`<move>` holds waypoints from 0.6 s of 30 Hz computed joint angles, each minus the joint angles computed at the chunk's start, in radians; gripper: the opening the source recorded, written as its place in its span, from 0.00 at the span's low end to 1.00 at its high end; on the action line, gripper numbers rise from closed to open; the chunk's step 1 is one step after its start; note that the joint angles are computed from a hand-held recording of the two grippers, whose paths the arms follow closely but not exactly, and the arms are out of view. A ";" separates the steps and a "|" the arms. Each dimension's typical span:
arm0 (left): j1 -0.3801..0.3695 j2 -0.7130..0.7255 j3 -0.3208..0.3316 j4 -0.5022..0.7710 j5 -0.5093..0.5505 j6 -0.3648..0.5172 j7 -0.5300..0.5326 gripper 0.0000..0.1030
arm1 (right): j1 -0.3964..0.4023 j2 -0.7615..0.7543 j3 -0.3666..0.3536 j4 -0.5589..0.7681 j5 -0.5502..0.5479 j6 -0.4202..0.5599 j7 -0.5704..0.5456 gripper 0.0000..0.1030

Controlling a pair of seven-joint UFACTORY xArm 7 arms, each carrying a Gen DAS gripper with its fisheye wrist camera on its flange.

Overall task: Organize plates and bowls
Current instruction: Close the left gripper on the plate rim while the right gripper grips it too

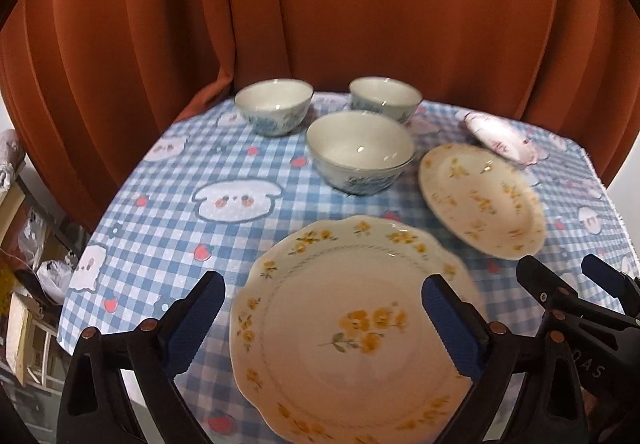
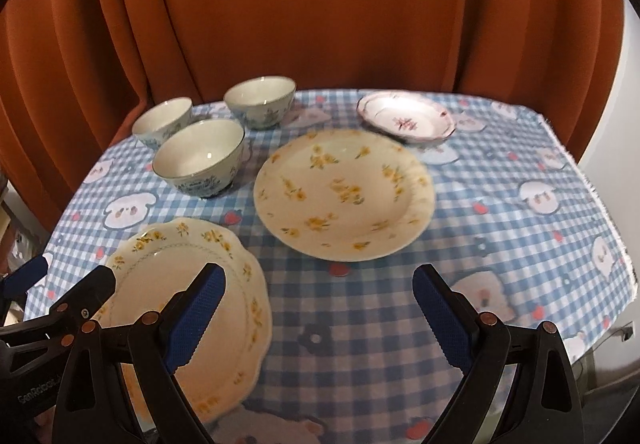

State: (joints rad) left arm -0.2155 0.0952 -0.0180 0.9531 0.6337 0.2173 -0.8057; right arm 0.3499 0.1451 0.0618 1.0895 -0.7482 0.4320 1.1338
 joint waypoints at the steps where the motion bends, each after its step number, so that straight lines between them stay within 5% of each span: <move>1: 0.010 0.022 -0.006 0.014 -0.036 0.004 0.041 0.95 | -0.001 0.017 0.003 0.013 0.016 0.004 -0.007 0.94; 12: 0.055 0.173 -0.029 0.118 -0.377 0.118 0.397 0.87 | 0.054 0.225 -0.011 0.188 0.234 0.085 -0.131 0.88; 18: 0.079 0.220 -0.047 0.153 -0.519 0.146 0.542 0.83 | 0.069 0.283 -0.008 0.240 0.357 0.114 -0.211 0.75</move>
